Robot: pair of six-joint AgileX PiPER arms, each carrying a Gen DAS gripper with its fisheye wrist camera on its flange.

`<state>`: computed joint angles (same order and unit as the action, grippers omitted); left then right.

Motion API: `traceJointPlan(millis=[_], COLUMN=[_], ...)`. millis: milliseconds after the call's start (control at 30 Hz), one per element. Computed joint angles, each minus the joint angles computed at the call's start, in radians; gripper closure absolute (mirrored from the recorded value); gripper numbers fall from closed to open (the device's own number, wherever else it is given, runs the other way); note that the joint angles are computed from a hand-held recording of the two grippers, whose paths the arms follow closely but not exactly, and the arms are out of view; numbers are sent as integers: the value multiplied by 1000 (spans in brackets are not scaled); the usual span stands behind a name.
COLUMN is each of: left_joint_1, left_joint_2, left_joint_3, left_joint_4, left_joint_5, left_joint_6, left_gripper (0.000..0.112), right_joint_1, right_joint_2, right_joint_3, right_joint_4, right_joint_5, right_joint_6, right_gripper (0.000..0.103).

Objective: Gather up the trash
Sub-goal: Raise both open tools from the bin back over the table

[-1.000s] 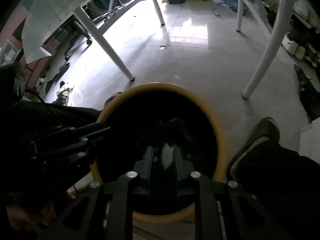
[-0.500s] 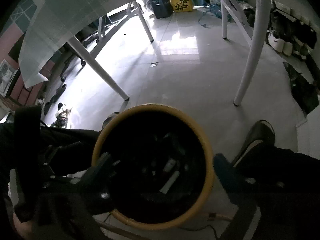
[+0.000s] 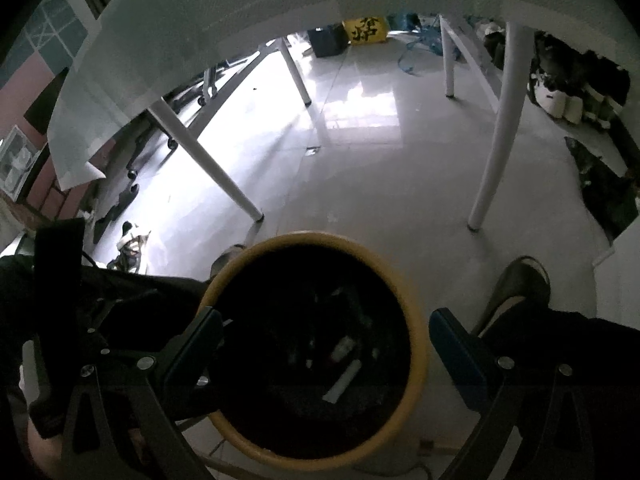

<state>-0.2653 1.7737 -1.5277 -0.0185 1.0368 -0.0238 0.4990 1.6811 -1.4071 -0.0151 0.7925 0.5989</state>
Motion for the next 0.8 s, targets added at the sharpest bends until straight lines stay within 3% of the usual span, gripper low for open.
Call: traceJointPlan(millis=[200, 367, 800], left_joint_1=[16, 33, 92], left_joint_2=[-33, -67, -107], left_joint_3=[-3, -20, -223], left_joint_4=[1, -16, -96], left_joint_5=[-29, -48, 15], left_joint_6=[1, 16, 66], left_gripper=[11, 11, 11], right_joint_1=[43, 63, 24], right_joint_2=[-43, -72, -112], right_joint_3=[16, -20, -193], right_joint_4=[-122, -136, -145], right_joint_5=[-57, -57, 56], right_joint_6=[43, 10, -85], right_gripper=[0, 0, 0])
